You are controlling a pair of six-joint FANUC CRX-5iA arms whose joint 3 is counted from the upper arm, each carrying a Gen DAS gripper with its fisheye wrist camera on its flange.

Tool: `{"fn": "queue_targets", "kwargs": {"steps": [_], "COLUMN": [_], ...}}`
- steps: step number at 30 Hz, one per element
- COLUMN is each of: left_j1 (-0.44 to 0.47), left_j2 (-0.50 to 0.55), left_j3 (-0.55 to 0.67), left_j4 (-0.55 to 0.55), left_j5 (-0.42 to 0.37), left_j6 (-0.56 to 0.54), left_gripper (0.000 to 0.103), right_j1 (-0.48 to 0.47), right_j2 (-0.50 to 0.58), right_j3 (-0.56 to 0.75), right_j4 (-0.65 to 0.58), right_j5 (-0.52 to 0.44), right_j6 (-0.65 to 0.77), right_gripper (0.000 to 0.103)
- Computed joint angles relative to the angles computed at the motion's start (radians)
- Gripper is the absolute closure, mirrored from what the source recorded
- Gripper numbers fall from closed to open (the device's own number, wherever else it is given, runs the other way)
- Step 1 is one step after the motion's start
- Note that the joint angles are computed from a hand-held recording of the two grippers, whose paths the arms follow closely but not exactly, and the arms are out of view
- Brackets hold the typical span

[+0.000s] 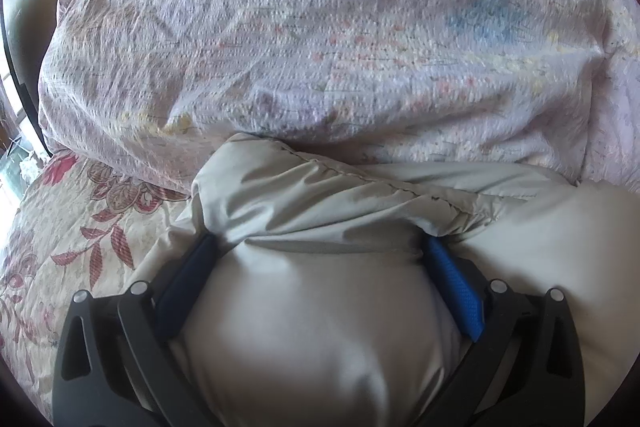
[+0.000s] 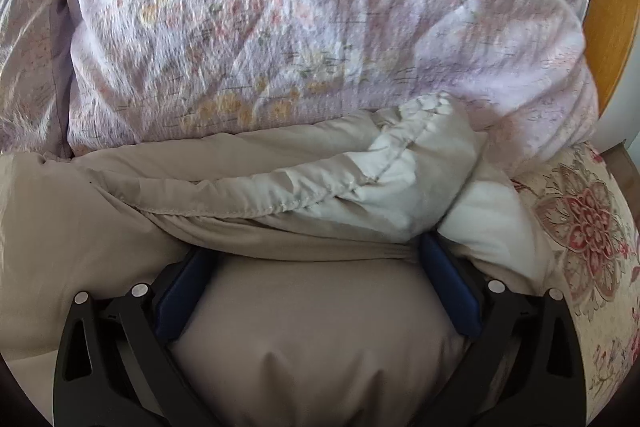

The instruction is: Fold large clothes

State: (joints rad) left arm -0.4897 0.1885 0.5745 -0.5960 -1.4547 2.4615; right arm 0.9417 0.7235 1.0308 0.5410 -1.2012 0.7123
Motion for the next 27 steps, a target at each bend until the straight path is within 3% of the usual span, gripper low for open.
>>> {"fn": "queue_targets", "kwargs": {"steps": [4,8,11,14,16,19,24,26,27], "left_j1": [-0.083,-0.149,-0.191,-0.180,-0.141,-0.021,0.048,0.035,0.003], "left_j2": [-0.014,-0.077,-0.110,-0.128,-0.156,-0.214,-0.270,-0.258,-0.238], "left_j3": [0.023,0.007,-0.021,-0.061,-0.110,-0.214,-0.303,-0.282,-0.245], "left_j4": [-0.095,-0.158,-0.235,-0.229,-0.190,-0.020,0.066,0.047,0.011], "left_j5": [-0.100,-0.169,-0.198,-0.180,-0.139,0.000,0.105,0.067,0.008], "left_j6": [0.007,-0.024,-0.026,-0.020,0.023,0.087,0.129,0.138,0.129], "left_gripper": [0.002,0.002,0.002,0.002,0.002,0.002,0.002,0.002,0.002], "right_j1": [0.022,0.015,0.013,0.010,-0.004,-0.019,-0.053,-0.053,-0.053], "right_j2": [-0.132,-0.311,-0.326,-0.326,-0.326,-0.311,-0.328,-0.331,-0.337], "right_j3": [-0.248,-0.529,-0.556,-0.575,-0.590,-0.570,-0.586,-0.599,-0.610], "right_j4": [0.107,0.178,0.183,0.172,0.164,0.128,0.050,0.078,0.090], "right_j5": [0.084,0.233,0.225,0.240,0.267,0.284,0.350,0.347,0.343], "right_j6": [-0.111,-0.262,-0.242,-0.251,-0.261,-0.235,-0.227,-0.248,-0.258], "right_gripper": [0.005,0.008,0.008,0.007,0.006,0.002,0.001,0.001,0.001]}}
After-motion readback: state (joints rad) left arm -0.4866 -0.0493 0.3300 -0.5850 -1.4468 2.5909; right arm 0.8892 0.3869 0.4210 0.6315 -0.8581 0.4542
